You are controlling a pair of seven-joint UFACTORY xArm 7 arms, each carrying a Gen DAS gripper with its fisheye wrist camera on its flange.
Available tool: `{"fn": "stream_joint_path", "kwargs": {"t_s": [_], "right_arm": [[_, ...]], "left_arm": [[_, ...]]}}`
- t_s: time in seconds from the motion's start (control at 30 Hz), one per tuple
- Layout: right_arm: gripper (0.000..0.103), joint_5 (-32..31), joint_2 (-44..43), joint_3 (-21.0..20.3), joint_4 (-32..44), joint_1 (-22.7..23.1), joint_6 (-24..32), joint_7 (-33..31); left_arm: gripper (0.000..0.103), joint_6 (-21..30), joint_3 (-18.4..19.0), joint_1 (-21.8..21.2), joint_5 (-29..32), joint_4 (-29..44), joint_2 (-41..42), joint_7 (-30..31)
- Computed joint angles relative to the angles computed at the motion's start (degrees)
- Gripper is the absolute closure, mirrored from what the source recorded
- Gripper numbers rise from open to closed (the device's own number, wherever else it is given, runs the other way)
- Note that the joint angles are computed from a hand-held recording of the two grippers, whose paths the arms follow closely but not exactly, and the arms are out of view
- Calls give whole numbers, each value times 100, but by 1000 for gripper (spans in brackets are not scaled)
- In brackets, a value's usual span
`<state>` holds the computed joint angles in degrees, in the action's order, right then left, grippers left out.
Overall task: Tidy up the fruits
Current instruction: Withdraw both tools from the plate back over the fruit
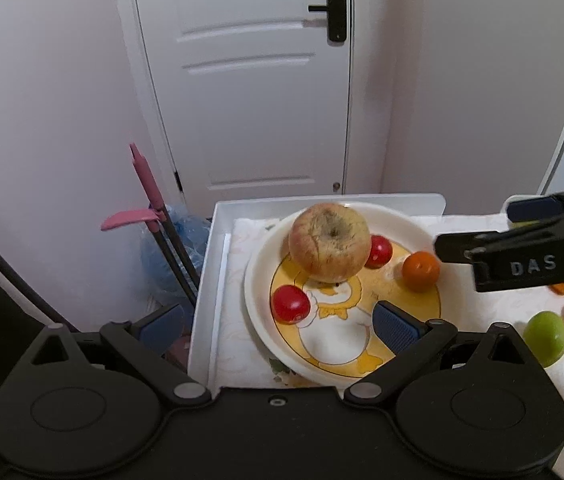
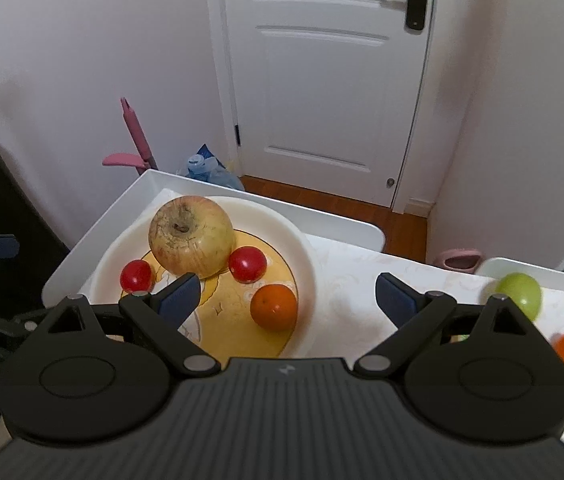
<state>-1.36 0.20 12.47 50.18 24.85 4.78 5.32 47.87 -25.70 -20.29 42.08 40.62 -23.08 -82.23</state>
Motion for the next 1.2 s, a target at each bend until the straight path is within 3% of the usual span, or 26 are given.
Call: {"fn": "stream_joint_path", "kwargs": {"t_s": [0.13,0.23,0.43,0.5,0.83,1.2], "right_arm": [[0,885,-593,-115,-358,107,91,-657],[0,928,-1100,-211,-662,135,223,-698],[0,1312,-2263,-814,-1376,522,517,-1389],[0,1435,-2574,-1021,-1547,618,644,-1605],[0,1853,-3521,-1915,-2108,582,1248,-2839],[0,2799,-3318,-3126,-2006,708,1818,-5153]], "left_arm": [[1,325,-212,-55,62,165,-155,-159],[1,637,-407,-90,41,346,-225,-385],[1,1352,-758,-296,-15,914,2,-725],[1,1386,-762,-441,-42,1038,99,-811],[1,2011,-1021,-1033,691,2225,1515,-1731],[3,2570,-550,-1992,1445,3522,3190,-1955]]}}
